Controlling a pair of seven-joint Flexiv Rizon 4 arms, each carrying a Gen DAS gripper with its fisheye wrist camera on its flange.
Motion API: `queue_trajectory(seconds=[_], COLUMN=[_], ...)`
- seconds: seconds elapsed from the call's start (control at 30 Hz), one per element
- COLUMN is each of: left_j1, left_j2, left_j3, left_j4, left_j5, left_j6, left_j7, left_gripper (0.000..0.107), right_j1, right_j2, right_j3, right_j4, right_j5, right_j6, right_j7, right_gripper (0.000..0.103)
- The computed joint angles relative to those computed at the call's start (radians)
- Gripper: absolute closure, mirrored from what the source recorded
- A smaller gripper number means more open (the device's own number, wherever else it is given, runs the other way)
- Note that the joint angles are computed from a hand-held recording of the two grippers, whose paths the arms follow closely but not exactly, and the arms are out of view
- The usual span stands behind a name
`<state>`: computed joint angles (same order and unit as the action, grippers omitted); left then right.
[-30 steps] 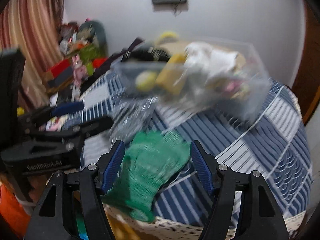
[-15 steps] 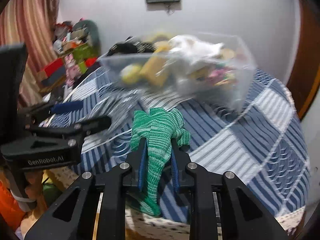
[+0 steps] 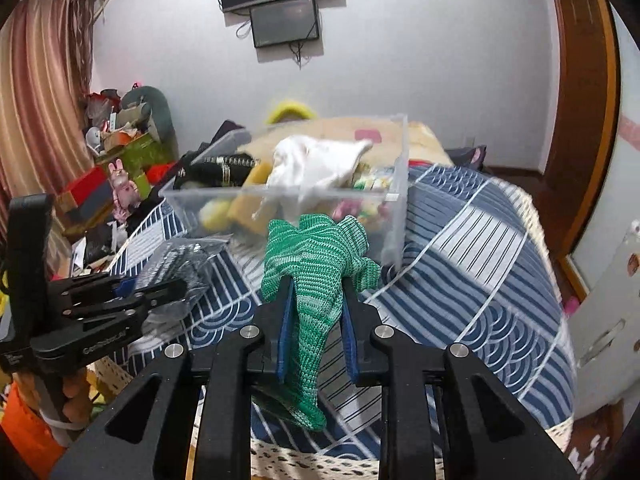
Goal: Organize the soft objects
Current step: 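Grasp the silver mesh bag with the left tool while the right tool grasps the green glove, then lower silver bag and green glove into the clear box while both tools open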
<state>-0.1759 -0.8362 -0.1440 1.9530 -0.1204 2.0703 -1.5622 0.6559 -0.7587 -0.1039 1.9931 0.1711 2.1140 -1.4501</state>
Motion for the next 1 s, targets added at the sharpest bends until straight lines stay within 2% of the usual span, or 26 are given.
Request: queue_trajectory(seconds=[0.3,0.53,0.63,0.73,0.83,1.0], left_j1=[-0.013,-0.030,-0.049,-0.011,-0.008,-0.005], left_j2=[0.059,0.063,0.050,0.031,0.007,-0.044], left_j3=[0.019,0.040,0.059,0.022,0.020,0.012], left_j4=[-0.002,-0.062,-0.100,-0.140,-0.184,-0.267], left_j5=[0.000,-0.038,-0.075,-0.053,-0.059,-0.067], left_j6=[0.079,0.082,0.058,0.022,-0.012,-0.084], left_j7=[0.002,0.026,0.055,0.058,0.066,0.085], left_gripper=[0.082,0.082,0.082,0.082,0.082,0.082], right_j1=[0.025,0.048,0.062,0.069,0.078,0.110], right_j2=[0.030,0.021,0.010,-0.004,-0.025,-0.078], right_j3=[-0.031,-0.061,-0.078,-0.091,-0.107,-0.166], right_j4=[-0.024,-0.096,-0.128,-0.161,-0.193,-0.250], right_j5=[0.064,0.127,0.154,0.171,0.183,0.189], right_j6=[0.072,0.076,0.071,0.053,0.029,-0.059], right_j7=[-0.056,-0.108,-0.128,-0.139,-0.140,-0.114], right_gripper=[0.084,0.084,0.084,0.083,0.083,0.083])
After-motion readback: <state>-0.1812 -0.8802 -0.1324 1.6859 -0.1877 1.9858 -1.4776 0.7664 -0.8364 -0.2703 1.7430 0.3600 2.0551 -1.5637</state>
